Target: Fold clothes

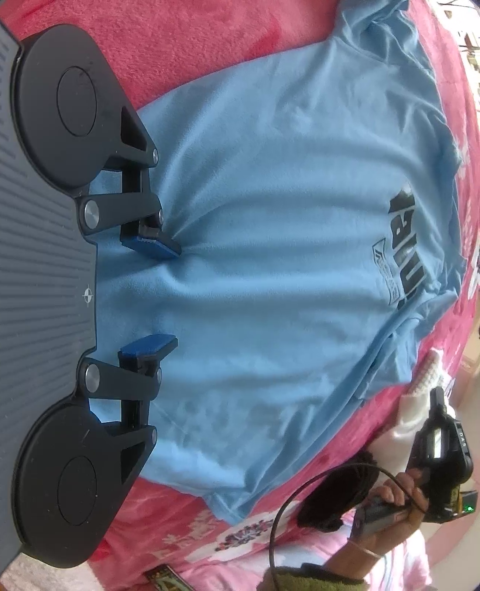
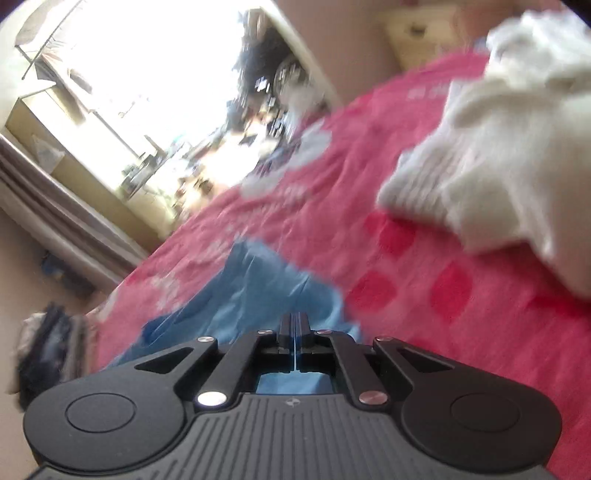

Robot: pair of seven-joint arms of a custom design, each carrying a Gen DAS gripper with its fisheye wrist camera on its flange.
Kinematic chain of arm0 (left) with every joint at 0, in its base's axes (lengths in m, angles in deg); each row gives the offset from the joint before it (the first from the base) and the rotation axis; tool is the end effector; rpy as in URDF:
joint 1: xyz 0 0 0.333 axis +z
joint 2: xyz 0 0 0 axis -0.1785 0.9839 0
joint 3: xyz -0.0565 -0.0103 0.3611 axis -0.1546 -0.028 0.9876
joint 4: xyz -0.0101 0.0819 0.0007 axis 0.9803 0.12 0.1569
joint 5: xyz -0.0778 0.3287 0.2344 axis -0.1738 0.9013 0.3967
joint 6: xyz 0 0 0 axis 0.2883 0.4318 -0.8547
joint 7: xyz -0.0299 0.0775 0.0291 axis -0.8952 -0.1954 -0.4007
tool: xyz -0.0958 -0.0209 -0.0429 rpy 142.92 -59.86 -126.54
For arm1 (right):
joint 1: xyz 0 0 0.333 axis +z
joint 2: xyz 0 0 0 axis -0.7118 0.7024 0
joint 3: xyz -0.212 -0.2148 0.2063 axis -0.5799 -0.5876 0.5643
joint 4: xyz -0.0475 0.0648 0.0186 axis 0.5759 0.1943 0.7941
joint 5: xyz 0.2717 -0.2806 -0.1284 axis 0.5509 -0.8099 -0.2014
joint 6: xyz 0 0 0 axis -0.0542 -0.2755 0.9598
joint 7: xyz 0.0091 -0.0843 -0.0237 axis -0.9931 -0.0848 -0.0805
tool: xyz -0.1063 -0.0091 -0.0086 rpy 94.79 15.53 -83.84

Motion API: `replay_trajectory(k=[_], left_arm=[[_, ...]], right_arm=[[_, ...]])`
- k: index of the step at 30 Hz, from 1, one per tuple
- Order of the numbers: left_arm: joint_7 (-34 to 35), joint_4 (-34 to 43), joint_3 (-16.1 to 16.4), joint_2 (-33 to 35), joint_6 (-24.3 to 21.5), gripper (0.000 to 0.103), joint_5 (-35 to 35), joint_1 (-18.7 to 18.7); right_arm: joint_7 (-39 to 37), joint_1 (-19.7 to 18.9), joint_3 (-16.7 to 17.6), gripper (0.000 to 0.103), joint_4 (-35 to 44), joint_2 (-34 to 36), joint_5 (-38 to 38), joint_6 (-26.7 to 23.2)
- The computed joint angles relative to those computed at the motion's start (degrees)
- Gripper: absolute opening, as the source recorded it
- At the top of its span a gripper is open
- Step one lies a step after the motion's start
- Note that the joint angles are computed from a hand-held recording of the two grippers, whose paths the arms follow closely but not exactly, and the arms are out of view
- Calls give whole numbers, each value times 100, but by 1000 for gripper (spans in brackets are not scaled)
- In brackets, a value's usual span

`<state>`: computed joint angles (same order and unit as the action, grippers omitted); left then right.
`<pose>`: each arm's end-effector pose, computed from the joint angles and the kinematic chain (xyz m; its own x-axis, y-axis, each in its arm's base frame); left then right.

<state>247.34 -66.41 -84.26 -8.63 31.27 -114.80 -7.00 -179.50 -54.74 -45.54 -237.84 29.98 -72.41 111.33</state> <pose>0.4531 0.0062 0.5056 -0.7613 -0.5575 0.3311 -0.6462 0.6109 -0.4574 0.3996 0.1912 0.4963 -0.4527 -0.6990 -0.5536 -0.4779 0.7144 -0.5112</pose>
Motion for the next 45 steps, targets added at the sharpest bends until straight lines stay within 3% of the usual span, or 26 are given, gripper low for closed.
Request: replay_trajectory(k=[2,3,5,7,10,11,14,18,23,27,33,36,39,41,45], left_arm=[[50,-13,7,-10,3,47,-11,-5],[71,-13,10,-7,-2,47,-17,-7],[97,-7,14,3,-22,50,-28,-8],[127,-1,16,15,-46,51,-38,-7],[208,-25,8,-5,-41,53,-36,-8],[243,-44,4,-26,-24,53,-31,-11],[310,-99,1,-81,32,55,-27,-24],[334,-111,8,-85,54,56,-26,-41],[413,-129,-2,-109,92,56,29,-58],[454,-190,-15,-173,182,56,74,-84],[435,-236,-16,-220,267,56,127,-128],[436,-259,-15,-250,290,57,155,-148],[472,-270,-2,-264,306,57,162,-169],[497,-263,3,-253,309,57,158,-183],[514,-249,34,-234,273,57,148,-166]], right_arm=[[-641,700,-421,14,128,157,99,-340],[-992,910,-420,31,236,222,-51,-589],[-1684,1352,-444,52,489,400,-362,-1115],[-2059,1597,-337,52,691,643,-836,-1484],[-2259,1967,-554,51,766,982,-761,-1848],[-2218,2049,-660,40,742,1048,-676,-1904],[-1402,2015,-918,4,448,801,-789,-1411],[-221,1261,-616,3,376,267,-1783,-1213],[451,453,-461,3,1008,153,-3234,-1758],[514,205,-667,3,1614,468,-3914,-2354],[-700,601,-1195,4,2203,1369,-3210,-3310],[-453,818,-1344,14,2124,1513,-2913,-3735],[811,935,-1450,14,1535,937,-3441,-3455],[1211,1116,-1508,19,1158,355,-3674,-3303],[461,1864,-1796,29,417,-882,-2577,-2927]])
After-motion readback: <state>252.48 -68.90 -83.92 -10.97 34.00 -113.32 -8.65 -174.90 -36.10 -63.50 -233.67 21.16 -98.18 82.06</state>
